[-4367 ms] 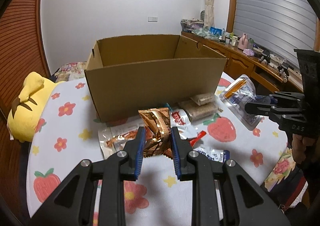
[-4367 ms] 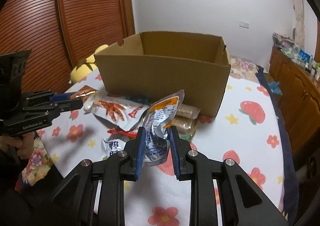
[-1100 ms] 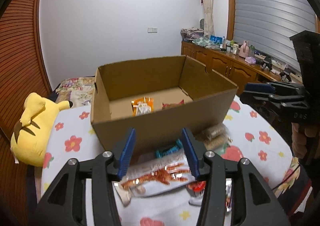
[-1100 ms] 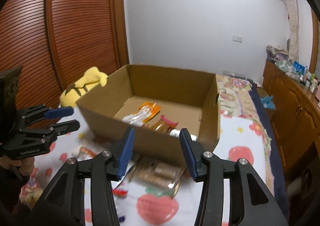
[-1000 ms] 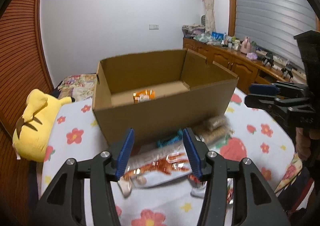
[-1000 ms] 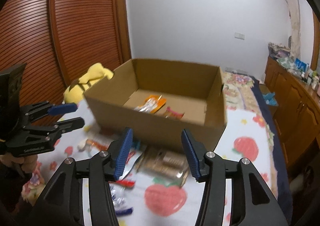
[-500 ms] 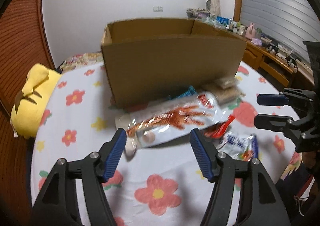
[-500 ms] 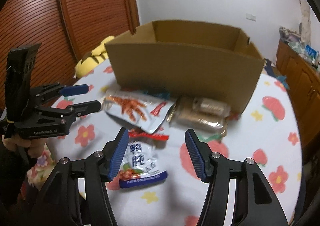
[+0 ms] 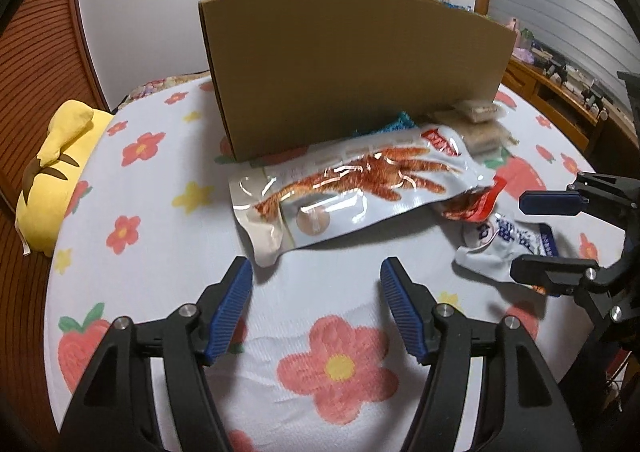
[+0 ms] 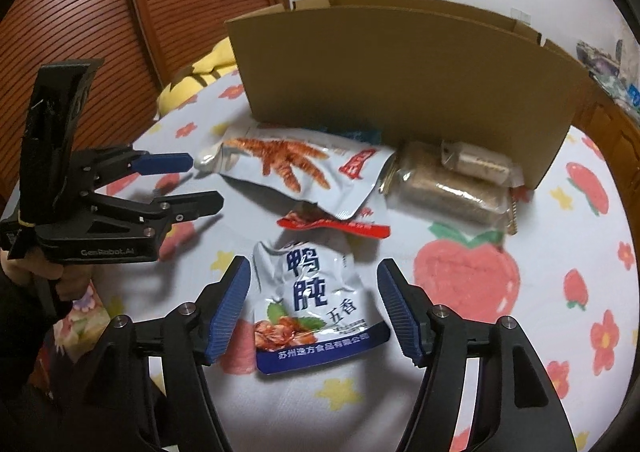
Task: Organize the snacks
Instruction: 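Move both open tools down toward the chicken-feet pack and white duck pack, then grasp the clear chicken-feet pack with the left tool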
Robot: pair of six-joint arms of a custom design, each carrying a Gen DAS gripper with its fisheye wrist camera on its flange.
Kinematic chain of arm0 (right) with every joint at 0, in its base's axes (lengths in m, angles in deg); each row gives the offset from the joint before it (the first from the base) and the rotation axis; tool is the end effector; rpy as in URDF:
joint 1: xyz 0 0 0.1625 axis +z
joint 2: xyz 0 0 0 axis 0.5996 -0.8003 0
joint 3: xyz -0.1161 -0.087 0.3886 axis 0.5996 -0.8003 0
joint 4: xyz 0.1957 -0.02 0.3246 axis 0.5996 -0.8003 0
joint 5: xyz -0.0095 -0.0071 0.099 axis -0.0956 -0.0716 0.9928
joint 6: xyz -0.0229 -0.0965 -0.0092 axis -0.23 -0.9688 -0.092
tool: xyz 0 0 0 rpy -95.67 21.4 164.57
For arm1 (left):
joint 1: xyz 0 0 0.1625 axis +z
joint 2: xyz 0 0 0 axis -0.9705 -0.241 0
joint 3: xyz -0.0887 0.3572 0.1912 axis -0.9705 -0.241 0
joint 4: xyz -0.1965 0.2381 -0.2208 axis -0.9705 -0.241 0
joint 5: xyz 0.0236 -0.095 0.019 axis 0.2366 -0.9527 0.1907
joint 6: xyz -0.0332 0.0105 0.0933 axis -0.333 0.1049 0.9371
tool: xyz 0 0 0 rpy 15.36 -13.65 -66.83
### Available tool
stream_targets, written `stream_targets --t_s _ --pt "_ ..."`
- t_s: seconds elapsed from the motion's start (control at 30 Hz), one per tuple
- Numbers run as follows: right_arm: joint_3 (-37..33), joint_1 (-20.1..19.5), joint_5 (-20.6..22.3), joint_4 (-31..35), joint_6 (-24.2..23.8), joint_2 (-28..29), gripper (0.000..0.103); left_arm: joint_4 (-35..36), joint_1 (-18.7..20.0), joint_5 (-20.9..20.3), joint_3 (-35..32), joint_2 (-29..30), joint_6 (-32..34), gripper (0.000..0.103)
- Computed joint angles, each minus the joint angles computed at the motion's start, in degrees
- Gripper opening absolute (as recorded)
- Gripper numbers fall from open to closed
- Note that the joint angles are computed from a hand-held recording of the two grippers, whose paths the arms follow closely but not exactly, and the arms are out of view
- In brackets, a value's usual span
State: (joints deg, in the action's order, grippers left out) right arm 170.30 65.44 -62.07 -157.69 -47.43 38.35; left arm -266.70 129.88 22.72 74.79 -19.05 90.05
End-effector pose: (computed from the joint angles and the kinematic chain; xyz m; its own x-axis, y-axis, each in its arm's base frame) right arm 0.1909 -0.4287 -0.0017 -0.7259 -0.4155 0.5481 -0.6331 0.7151 -0.2965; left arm -0.0646 -0.4228 0.0713 -0.6464 0.3951 -0.6527 0.6699 0.7034 -0.2376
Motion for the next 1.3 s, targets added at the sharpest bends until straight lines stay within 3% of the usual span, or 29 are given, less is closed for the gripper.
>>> stream_targets --t_s 0.23,0.7,1.1,1.3 --pt "-0.64 0.14 -1.11 0.62 -0.58 1.23 0.070 0.25 0.35 0.00 -0.28 0.16 -0.11 0.071" --pt "-1.78 0.68 -4.05 -1.35 -3.33 3.12 0.071 4.73 0.62 1.14 -1.04 -0.51 -2.76 0.101" --pt "-2.07 0.66 -3.79 -2.47 -3.95 4.00 0.073 4.19 0.84 0.12 -0.17 -1.10 -1.18 0.103" --pt "-2.26 0.53 -4.89 -4.51 -4.99 4.78 0.075 5.62 1.31 -2.61 -1.01 -3.29 2.20 0.098"
